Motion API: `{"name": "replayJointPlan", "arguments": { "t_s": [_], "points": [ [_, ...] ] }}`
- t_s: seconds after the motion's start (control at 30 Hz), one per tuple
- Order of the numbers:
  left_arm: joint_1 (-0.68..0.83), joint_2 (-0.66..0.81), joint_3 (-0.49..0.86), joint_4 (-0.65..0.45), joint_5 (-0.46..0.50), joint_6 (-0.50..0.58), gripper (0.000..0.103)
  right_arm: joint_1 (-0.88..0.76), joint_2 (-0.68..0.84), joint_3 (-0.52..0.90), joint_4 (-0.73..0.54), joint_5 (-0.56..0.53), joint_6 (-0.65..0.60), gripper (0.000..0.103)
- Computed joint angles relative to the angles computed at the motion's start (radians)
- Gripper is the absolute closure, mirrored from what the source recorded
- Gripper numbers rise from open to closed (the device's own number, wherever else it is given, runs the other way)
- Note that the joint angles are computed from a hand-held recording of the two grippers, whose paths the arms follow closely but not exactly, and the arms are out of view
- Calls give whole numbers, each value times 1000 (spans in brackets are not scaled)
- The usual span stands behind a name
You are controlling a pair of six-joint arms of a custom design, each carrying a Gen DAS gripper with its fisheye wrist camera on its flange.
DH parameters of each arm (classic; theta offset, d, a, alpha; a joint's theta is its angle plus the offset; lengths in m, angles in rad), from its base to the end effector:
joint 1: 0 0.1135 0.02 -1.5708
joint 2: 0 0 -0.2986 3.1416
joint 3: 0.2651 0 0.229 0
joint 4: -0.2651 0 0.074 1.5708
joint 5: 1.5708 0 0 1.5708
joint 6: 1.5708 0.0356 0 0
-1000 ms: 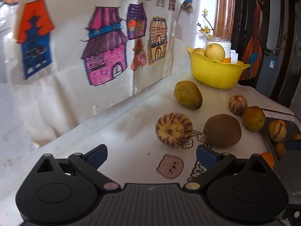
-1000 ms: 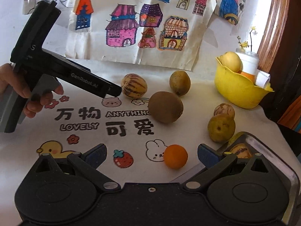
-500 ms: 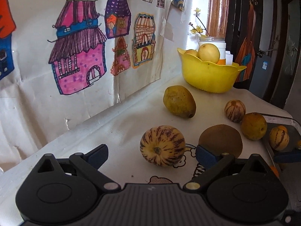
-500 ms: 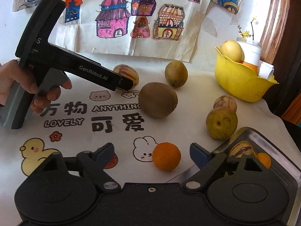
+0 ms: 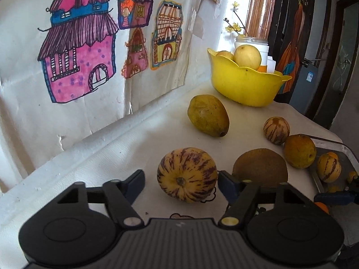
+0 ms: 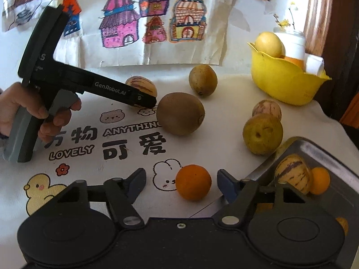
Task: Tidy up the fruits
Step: 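Grasp another striped pepino with the left tool while the right tool grasps an orange, then carry the pepino with the left tool while the right tool carries the orange over the tray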
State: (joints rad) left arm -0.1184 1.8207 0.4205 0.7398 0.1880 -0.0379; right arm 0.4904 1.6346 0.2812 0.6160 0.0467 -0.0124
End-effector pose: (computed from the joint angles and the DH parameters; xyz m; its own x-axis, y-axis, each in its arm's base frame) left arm 0.2738 -0.0393 0.1284 -0.6186 0.0361 -0.7848 0.2394 0.9601 -0.1445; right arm 0.2005 0.1052 0.1350 -0.5876 -0.3278 -0.7398 -0.4473 0.8935 -0.0406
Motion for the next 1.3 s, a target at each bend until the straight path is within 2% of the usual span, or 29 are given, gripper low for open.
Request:
{"name": "replayJointPlan", "arguments": {
  "t_s": [0.13,0.4,0.5,0.67,1.0,1.17,1.3],
  "points": [
    [5,0,5,-9,25,1,45,-26,-1,4,-12,-42,23,43],
    [-16,-24,-36,11,-1,-10,45,-24,-10,-16,10,-25,44,59],
    [-24,-47,-63,10,-4,-10,45,-14,-20,-24,9,-10,46,61],
    [-54,-109,-85,-54,-18,-13,45,-13,-36,-37,8,-13,57,68],
    [-116,-218,-159,-112,-27,-34,45,-23,-71,-77,43,-39,84,69],
    [-166,-272,-202,-124,-56,-45,46,20,-157,-147,55,-9,107,69],
    [-197,-323,-199,-195,-53,-82,46,46,-287,-185,-12,13,118,69]
  ]
}}
